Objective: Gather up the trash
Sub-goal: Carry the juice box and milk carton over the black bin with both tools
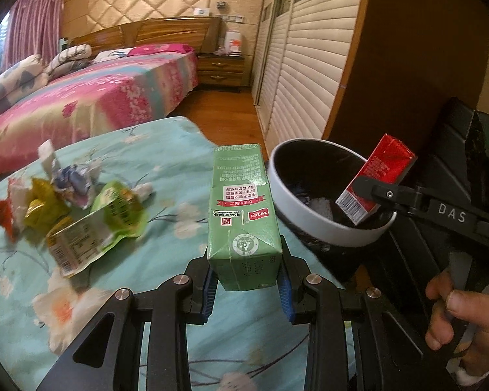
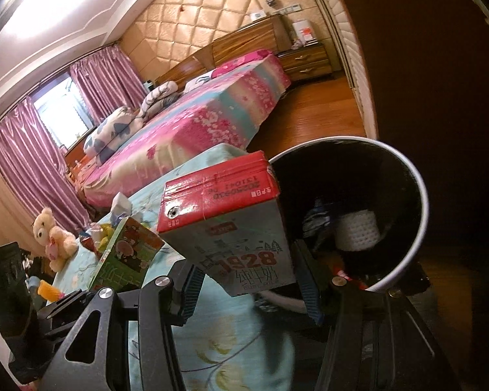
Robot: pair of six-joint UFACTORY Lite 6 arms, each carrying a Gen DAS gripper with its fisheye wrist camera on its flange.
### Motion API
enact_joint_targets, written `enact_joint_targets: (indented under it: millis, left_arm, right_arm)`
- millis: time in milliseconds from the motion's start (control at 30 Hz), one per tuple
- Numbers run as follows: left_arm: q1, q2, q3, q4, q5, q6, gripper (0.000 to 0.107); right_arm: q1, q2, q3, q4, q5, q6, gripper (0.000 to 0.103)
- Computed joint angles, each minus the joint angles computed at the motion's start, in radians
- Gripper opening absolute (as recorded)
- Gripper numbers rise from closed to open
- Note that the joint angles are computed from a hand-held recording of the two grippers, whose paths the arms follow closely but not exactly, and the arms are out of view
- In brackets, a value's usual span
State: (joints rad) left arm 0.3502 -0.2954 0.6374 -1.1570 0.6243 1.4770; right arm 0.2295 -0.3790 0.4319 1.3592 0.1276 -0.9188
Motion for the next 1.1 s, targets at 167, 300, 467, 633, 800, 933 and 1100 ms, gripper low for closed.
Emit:
enact_joint_targets:
  millis: [167, 300, 467, 633, 800, 933, 1100]
  left_arm:
    - [-0.089, 0.012, 0.009, -0.006, -0.054, -0.029, 0.03]
    - [-0.152, 0.025, 0.026, -0.006, -0.089, -0.055, 0.03]
    - [-0.239, 0.052, 0.058, -0.008, -0.143, -0.093, 0.03]
    - [-0.313, 0.11, 0.102, -0.033, -0.189, -0.092, 0.03]
    - [-0.372, 0.173, 0.148, -0.046, -0.226, -0.099, 0.03]
    - [-0.396, 0.219, 0.186, -0.047, -0.241, -0.109, 0.03]
    - [-0.423, 0.284, 0.242, -0.04, -0.266, -0.128, 0.03]
  right_arm:
    - [-0.073, 0.008, -0.006, 0.11, 0.035, -0.139, 0.053]
    - [-0.118, 0.019, -0.006, 0.141, 0.057, -0.191, 0.053]
    - [-0.19, 0.033, -0.008, 0.188, 0.101, -0.279, 0.053]
    - [-0.239, 0.048, -0.007, 0.195, 0.121, -0.315, 0.053]
    - [-0.266, 0.074, 0.008, 0.184, 0.13, -0.315, 0.053]
    - [-0.271, 0.107, 0.025, 0.2, 0.138, -0.33, 0.053]
    - [-0.288, 0.143, 0.043, 0.198, 0.153, -0.342, 0.053]
